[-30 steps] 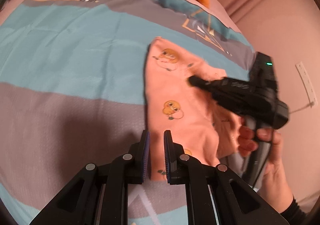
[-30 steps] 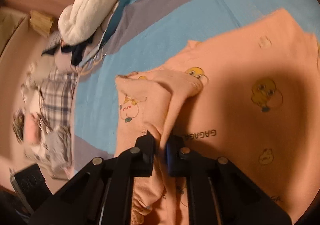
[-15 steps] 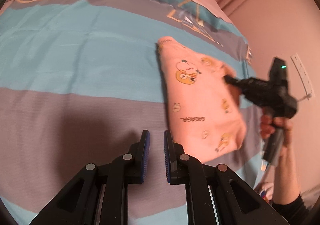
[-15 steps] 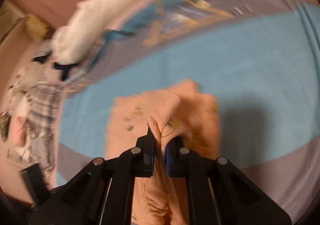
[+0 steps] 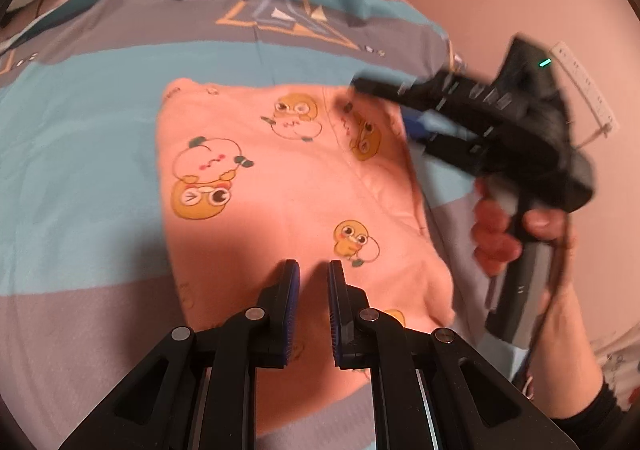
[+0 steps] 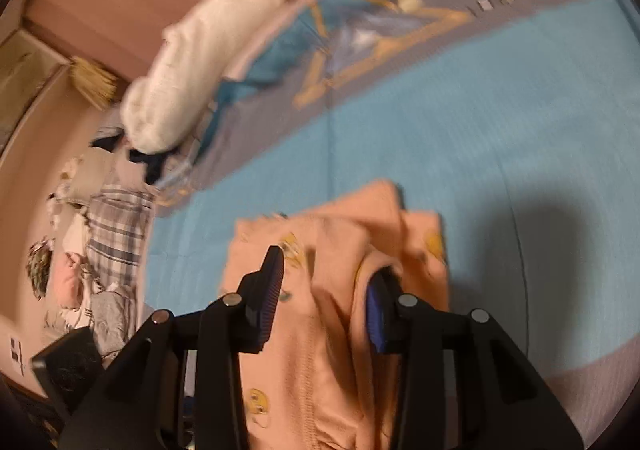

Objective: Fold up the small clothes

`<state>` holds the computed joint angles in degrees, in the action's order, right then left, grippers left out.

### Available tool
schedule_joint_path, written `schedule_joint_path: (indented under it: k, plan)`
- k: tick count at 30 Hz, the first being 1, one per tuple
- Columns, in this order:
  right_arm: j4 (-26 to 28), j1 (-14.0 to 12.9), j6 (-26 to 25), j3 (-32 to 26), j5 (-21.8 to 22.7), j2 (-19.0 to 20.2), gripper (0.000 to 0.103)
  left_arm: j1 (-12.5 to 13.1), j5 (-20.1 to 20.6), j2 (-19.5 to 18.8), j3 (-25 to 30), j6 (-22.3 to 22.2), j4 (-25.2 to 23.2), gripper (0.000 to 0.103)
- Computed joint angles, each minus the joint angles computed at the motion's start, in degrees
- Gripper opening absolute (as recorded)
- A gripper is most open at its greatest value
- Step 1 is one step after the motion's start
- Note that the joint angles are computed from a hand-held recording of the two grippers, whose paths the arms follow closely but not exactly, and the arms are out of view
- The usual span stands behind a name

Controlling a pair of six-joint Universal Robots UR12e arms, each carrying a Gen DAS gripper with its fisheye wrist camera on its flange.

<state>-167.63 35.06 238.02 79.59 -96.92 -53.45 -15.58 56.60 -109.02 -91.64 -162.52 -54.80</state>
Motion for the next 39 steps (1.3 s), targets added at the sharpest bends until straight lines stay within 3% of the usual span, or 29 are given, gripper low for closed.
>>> schedule_joint_path:
  k: [2,5,7,9,11,16,18,21,22,26,29,34,37,39]
  plan:
    - [-1.58,0.25,-0.95,0.21,-3.03,-0.09,0.038,-0.38,0.76,-0.45,0.39,0.66,-0.65,0.009]
    - [2.95,1.18,-2.47,-0.01,-10.55,-1.18,0.038,-0.43,0.86,-0.77,0.44,0.87,-0.74,0.009]
    - [1.59,1.59,-3.76,1.05,-12.52,-1.89,0.038,-0.39,0.80,-1.01,0.65,0.68,-0.99,0.009]
    - [1.52,1.83,-6.15,1.95,-10.92,-2.68,0.033,-0.32,0.71,-1.09,0.75,0.44,-1.31,0.009]
    - [5.84,2.50,-10.78,0.97,-9.45,-2.80,0.024,-0.38,0.79,-1.23,0.88,0.36,-1.28,0.009]
    - [10.29,4.19,-18.70,-0.61,-5.55,-2.24,0.022,-0.58,1.33,-1.66,1.23,0.14,-1.20,0.009]
    - [13.22,4.65,-20.34,-1.34,-6.39,-1.87,0.022,-0.48,1.31,-1.83,1.28,-0.02,-1.12,0.009]
    - [23.49,5.02,-20.77,-3.48,-8.94,-0.96,0.016,-0.58,1.64,-1.90,1.12,-0.52,-0.68,0.009]
    - [24.43,5.04,-21.15,-3.44,-9.39,-0.87,0.013,-0.64,1.76,-1.88,1.01,-0.70,-0.27,0.009]
    - [23.42,5.17,-19.75,-2.05,-10.86,-1.74,0.009,-0.71,2.77,-0.73,-0.49,-0.74,1.49,0.009]
    - [22.00,5.88,-18.85,-1.13,-12.34,-2.74,0.018,-0.46,2.97,0.60,-2.03,-0.07,2.37,0.009]
    - [13.09,7.69,-23.74,1.10,-10.57,-3.73,0.017,-0.70,4.48,2.18,-4.56,2.12,3.02,0.009]
    - [16.88,8.69,-25.59,-0.01,-10.62,-2.94,0.016,-0.89,5.24,2.65,-6.12,1.45,5.05,0.009]
    - [22.06,9.03,-23.90,-0.80,-11.05,-2.39,0.016,-0.86,5.10,2.90,-6.42,0.98,5.07,0.009]
